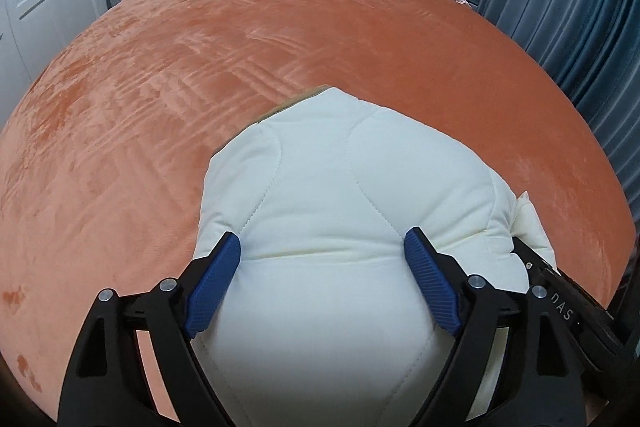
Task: Fold large clothes
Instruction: 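Grasp the end of the folded jacket bundle with both grippers, then lift the bundle end with both grippers and fold it over the rest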
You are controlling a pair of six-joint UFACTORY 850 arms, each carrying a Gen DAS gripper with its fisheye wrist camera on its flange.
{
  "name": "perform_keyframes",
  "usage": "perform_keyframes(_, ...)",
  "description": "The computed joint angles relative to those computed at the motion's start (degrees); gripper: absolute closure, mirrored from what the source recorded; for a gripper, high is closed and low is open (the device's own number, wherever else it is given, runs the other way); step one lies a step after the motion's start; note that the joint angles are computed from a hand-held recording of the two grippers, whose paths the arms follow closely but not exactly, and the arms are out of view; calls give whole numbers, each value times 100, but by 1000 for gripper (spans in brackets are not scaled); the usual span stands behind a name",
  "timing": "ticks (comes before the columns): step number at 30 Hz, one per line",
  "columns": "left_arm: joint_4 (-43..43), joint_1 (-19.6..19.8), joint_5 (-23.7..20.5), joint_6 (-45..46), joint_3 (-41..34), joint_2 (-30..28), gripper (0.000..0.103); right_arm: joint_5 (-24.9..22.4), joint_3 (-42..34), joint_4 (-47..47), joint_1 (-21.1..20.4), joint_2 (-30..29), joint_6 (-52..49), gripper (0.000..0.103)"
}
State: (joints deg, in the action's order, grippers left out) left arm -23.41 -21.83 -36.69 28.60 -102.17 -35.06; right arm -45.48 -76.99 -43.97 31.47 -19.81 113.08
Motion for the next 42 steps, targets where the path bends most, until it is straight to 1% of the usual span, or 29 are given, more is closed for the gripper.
perform_keyframes(3, -11, -18, 283, 30, 178, 40, 19, 34, 4, -98, -1, -69, 15, 81)
perform_keyframes(6, -4, -57, 553, 30, 355, 99, 18, 202, 118, -251, -14, -40, 205, 81)
perform_keyframes(10, -16, -83, 802, 48, 487, 126, 16, 328, 211, -451, -22, -32, 435, 80)
perform_keyframes(16, -17, -102, 1006, 49, 583, 125, 16, 316, 292, -582, -2, 2, 539, 80)
perform_keyframes(24, 127, -147, 1297, -49, 754, 184, 15, 180, 277, -745, 69, -39, 677, 80)
perform_keyframes(29, 289, -165, 1288, -205, 736, 183, 15, 134, 227, -749, 97, -80, 690, 79)
perform_keyframes(31, 246, -135, 1075, -191, 605, 137, 15, 276, 299, -747, 70, -6, 739, 78)
perform_keyframes(33, 235, -57, 553, -221, 297, 44, 15, 619, 471, -553, -20, 246, 716, 77)
perform_keyframes(35, 150, 93, -81, -174, 26, 20, 13, 862, 669, -245, -50, 588, 644, 65)
perform_keyframes(37, -101, 319, -673, -34, -83, 59, 10, 835, 906, -154, 65, 943, 735, 47)
perform_keyframes(39, -461, 596, -1439, 42, -236, -13, 9, 1065, 1179, 188, 116, 1245, 516, 41)
perform_keyframes(40, -618, 715, -1701, 22, -225, -21, 8, 1266, 1345, 298, 125, 1375, 540, 39)
perform_keyframes(42, -932, 918, -2124, -81, -157, -52, 6, 1922, 1781, 130, 129, 1641, 1182, 36)
